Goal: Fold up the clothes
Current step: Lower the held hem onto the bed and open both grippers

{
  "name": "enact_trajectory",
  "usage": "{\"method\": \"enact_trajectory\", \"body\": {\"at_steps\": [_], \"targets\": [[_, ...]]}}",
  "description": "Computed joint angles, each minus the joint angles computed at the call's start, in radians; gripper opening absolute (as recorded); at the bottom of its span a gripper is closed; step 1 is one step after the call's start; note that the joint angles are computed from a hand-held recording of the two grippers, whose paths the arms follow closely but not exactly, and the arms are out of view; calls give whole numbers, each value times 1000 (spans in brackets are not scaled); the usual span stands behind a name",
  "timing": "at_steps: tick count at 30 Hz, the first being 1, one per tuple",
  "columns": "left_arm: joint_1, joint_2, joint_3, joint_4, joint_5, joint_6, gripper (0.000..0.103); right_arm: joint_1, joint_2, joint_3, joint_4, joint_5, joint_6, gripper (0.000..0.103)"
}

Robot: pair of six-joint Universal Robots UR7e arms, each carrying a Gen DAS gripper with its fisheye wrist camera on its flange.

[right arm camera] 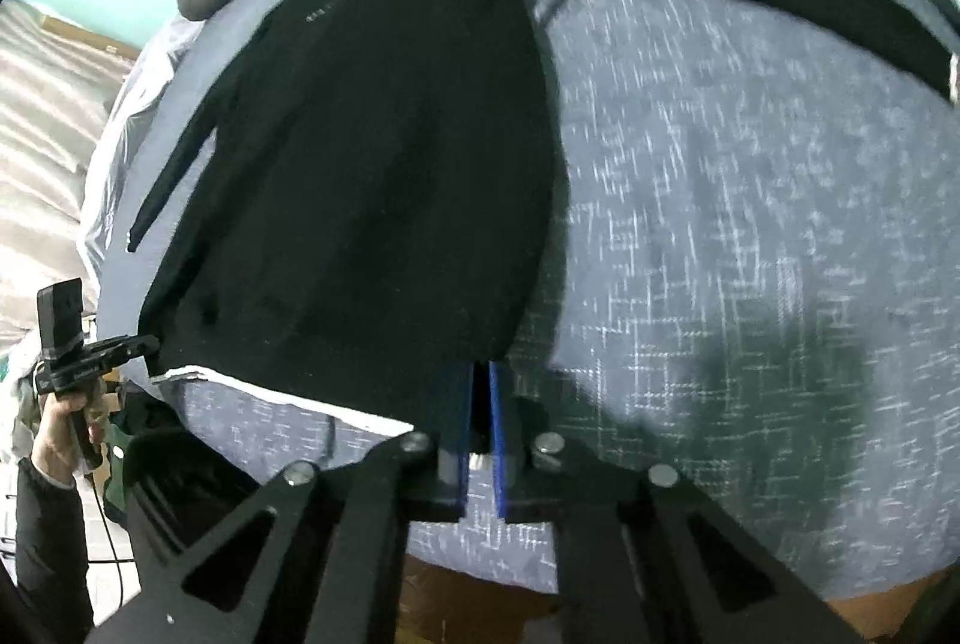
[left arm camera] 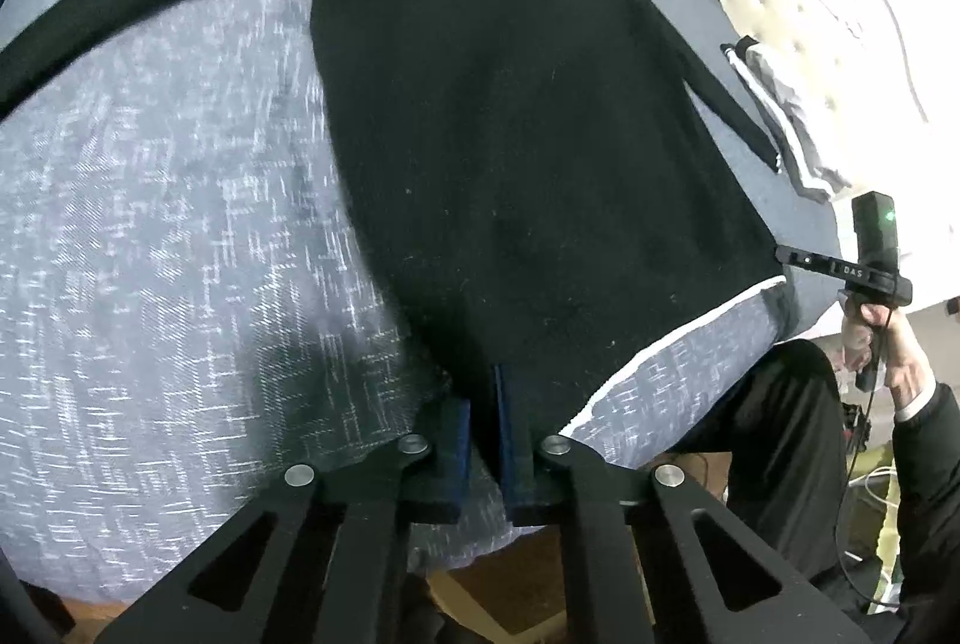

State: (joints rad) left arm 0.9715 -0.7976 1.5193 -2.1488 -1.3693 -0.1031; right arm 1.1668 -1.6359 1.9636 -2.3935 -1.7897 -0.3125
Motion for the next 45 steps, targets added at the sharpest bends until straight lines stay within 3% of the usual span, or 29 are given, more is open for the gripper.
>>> {"method": "enact_trajectory", "body": {"at_steps": [12,26,34,37,39,40,41,42,45], "targets": [[-1,-52,11,20,22,7,6,73,-66,17,51,14,-50,3],[19,-36,19,30,45,-17,6,19,-21,70,28,-49,-45,3],[27,-30,25,28,15,-21,8,-1,-28,74,21,-7,-57,3],[28,-24,16,34,17,-22,11,-6,-36,64,23,21,-43,6],[32,-26,18,30,8,-22,19,-6,-40,56,21,32,-35,8],[32,-26,19,29,4,-22,22,-6,-41,54,18,37,-31,15],[32,-26,20,30,1,-21,26,-6,-43,52,14,41,-28,29],[30,-26,22,30,3,-20,28,-4,-41,48,16,40,-25,33],[29,-26,27,28,-1,-23,28,6,-26,37,29,16,-15,35]]}}
